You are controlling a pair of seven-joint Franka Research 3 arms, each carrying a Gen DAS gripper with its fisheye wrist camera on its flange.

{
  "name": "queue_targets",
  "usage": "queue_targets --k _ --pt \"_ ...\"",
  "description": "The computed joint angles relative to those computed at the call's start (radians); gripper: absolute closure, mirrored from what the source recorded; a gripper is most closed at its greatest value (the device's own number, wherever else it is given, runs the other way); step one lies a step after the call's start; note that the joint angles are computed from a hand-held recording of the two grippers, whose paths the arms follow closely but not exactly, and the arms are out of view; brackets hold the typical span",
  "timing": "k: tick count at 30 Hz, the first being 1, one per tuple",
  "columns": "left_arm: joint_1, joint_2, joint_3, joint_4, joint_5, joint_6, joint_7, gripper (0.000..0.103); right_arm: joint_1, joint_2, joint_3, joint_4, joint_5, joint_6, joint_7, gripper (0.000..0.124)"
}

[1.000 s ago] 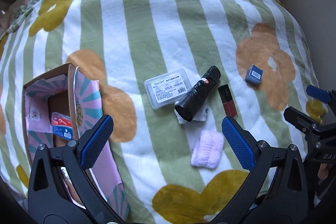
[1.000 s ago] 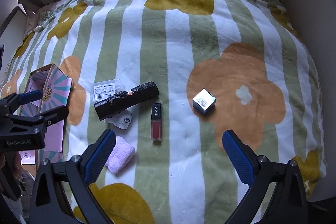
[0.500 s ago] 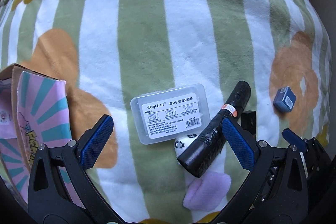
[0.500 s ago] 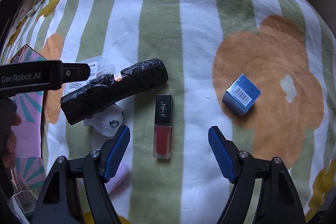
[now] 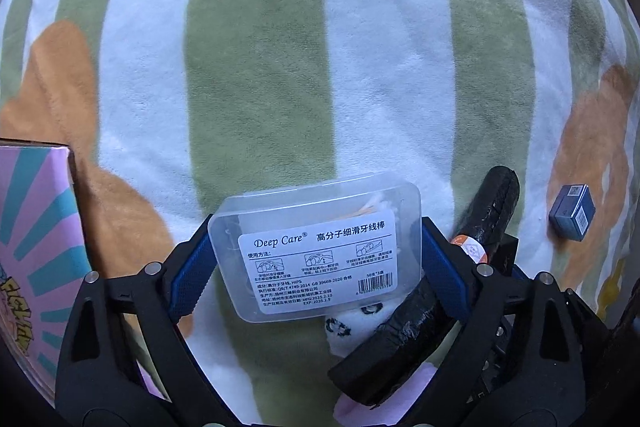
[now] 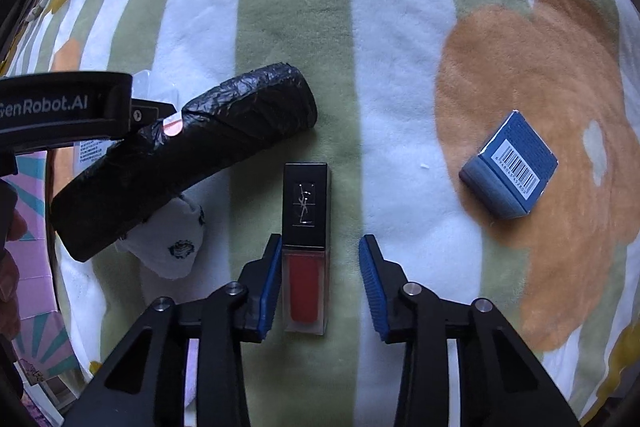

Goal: Organize objects
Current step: 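Grasp the clear floss case with the left tool while the right tool grasps the red lipstick, then carry the floss case and lipstick over the cardboard box with both tools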

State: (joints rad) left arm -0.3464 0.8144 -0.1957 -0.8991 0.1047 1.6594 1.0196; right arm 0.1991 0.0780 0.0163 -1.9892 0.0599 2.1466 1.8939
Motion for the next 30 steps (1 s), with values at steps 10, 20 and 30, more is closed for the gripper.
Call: queue_targets --k 10,20,30 --pt "0.003 -0.034 -0.008 -0.064 -0.007 0.043 -0.007 0.011 -0.003 -0.02 -0.002 -0.016 0.004 -0.013 -0.007 0.105" --pt "0.032 -0.168 -0.02 -0.231 0.0 0.152 0.075 0.012 -0.019 -0.097 0.001 -0.062 -0.001 -0.012 -0.011 0.106" --pt "0.1 -0.402 -0.047 -0.476 -0.056 0.318 0.181 0.012 -0.043 -0.24 0.012 -0.085 -0.033 -0.033 -0.026 0.106"
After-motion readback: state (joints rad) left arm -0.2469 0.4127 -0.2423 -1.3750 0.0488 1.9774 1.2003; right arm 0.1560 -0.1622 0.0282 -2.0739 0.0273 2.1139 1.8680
